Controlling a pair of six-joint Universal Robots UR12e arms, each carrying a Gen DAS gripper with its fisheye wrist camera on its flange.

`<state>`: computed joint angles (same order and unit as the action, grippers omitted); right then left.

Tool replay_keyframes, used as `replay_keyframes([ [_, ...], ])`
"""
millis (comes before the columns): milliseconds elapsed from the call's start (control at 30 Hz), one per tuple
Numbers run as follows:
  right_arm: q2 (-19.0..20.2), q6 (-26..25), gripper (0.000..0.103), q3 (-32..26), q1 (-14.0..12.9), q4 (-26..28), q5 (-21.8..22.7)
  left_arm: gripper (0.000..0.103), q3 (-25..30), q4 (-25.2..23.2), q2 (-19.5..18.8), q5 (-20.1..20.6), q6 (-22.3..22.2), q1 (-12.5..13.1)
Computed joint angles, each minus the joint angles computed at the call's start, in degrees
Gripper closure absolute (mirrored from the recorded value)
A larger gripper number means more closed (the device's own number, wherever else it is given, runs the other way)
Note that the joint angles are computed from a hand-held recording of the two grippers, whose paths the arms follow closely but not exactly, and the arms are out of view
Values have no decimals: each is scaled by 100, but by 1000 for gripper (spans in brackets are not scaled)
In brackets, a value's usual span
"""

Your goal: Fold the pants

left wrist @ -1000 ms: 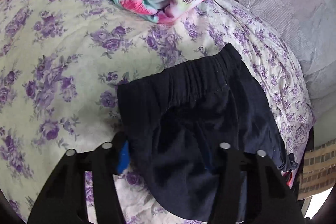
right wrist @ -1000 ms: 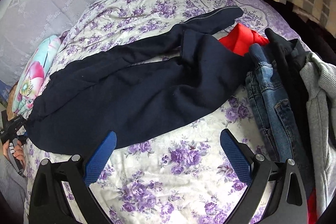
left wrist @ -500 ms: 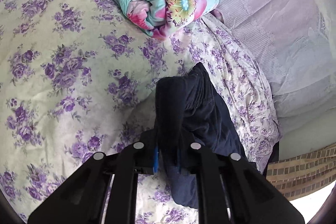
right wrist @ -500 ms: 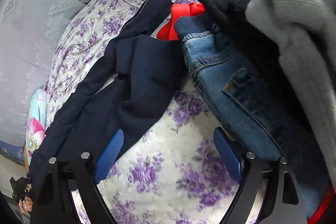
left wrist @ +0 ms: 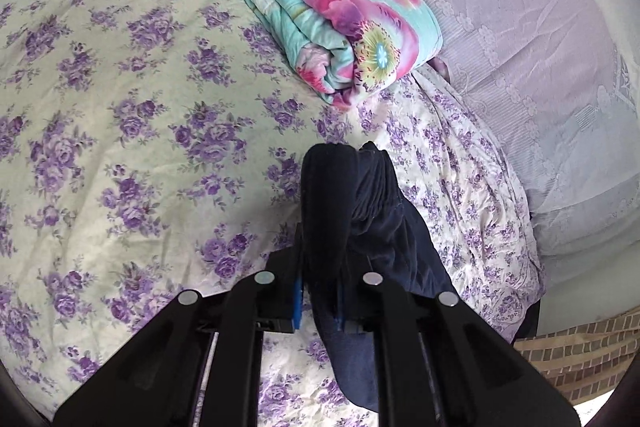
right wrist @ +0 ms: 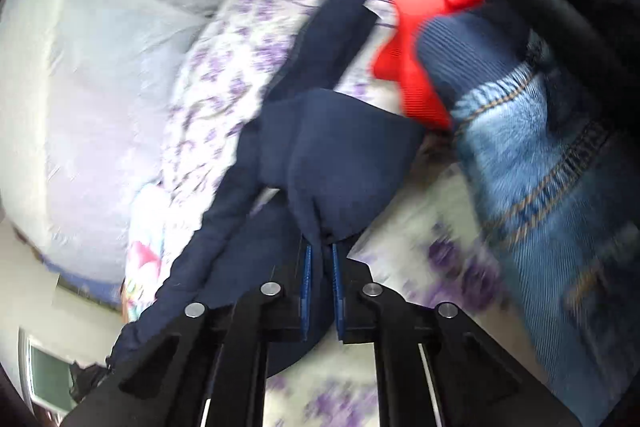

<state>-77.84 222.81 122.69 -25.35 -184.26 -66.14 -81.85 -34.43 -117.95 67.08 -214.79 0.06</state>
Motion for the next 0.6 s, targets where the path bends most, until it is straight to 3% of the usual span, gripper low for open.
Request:
replay_keyframes([
  [167, -667, -246, 96, 294, 11, 619, 356, 93, -493, -49, 426, 104, 236, 160],
  [267, -1270, -482, 101, 603, 10, 1267, 184, 93, -968, -130, 777, 155, 367, 317],
  [400, -2108, -351, 102, 1119, -80, 2082, -236, 93, -1548, -489, 1137, 69, 516, 547],
  [500, -2313, -83, 97, 1433, -182, 2024, -66, 92, -1783, -664, 1173, -77, 574, 688],
  [533, -2243, 57, 94, 1473, -183, 1812, 33, 92, -1827, -637, 1153, -132, 546, 719],
  [600, -2048, 179, 53, 1495, -55, 1462, 12, 92, -1857, -558, 1109, -155, 551, 731],
])
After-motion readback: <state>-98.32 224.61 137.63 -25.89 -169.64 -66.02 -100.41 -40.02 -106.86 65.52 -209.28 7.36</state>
